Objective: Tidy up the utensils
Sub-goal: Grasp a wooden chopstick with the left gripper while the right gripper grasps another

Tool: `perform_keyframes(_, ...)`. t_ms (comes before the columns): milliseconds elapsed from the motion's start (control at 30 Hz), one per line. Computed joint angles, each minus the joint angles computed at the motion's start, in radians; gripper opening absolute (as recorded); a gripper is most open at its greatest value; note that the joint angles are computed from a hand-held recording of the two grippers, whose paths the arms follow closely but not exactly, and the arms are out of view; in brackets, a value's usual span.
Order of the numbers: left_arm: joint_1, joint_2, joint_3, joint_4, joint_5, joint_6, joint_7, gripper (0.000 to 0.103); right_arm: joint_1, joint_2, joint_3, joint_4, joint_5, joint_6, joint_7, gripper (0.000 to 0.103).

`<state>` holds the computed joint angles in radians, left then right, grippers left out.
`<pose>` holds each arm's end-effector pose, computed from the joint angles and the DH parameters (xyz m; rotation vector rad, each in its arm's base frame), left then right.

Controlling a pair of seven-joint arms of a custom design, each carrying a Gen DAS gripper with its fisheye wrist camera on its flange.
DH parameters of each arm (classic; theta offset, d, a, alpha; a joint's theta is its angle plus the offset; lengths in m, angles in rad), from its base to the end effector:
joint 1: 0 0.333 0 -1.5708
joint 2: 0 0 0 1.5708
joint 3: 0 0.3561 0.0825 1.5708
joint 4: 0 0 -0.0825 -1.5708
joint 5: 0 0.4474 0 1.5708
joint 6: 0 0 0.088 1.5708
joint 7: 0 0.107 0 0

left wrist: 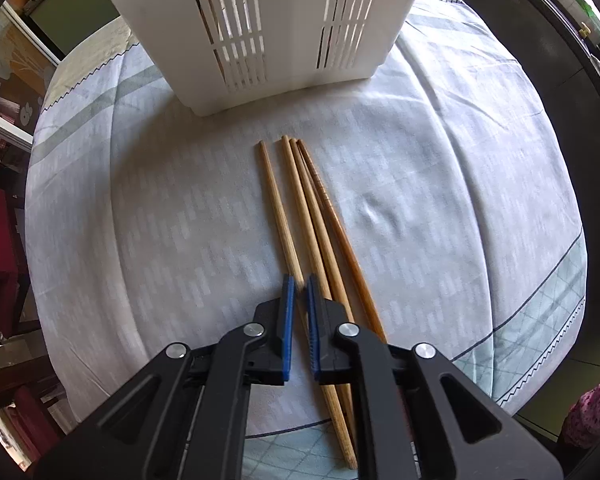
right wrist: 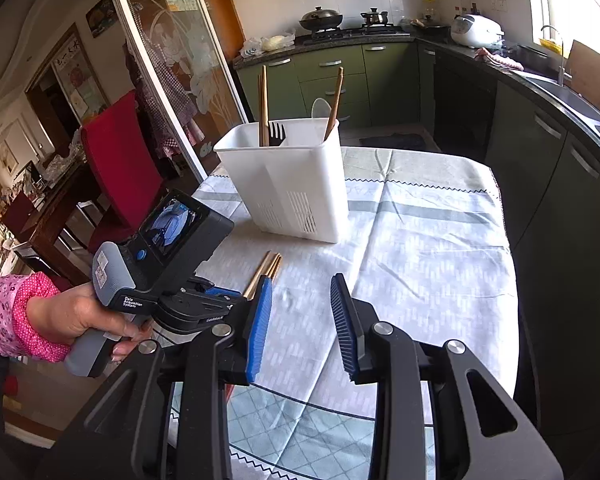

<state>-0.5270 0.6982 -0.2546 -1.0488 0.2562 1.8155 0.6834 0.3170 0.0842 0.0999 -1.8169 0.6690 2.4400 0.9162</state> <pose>0.6583 -0.5244 0.4658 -2.2826 2.0256 -0.1369 0.6337 0.2795 0.5678 -2.1412 1.0394 -0.0700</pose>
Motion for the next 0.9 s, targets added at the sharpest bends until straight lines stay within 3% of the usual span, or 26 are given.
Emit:
perform_keyframes(267,0.015,-0.047,-0.002,-0.089,0.006,0.051,-0.004,0.007,0.025,0.062,0.004,0.042,-0.093,-0.021,0.088,0.031)
perform_keyframes(667,0.098,-0.330,-0.022,-0.492,0.028,0.265,-0.120,0.006,0.114,0.313,-0.002,0.268,-0.324,-0.216,0.280,0.032)
perform_keyframes(900,0.118,-0.458,-0.027,-0.626,0.081,0.356,-0.173,0.006,0.167,0.386,-0.012,0.345,-0.405,-0.248,0.345,0.024)
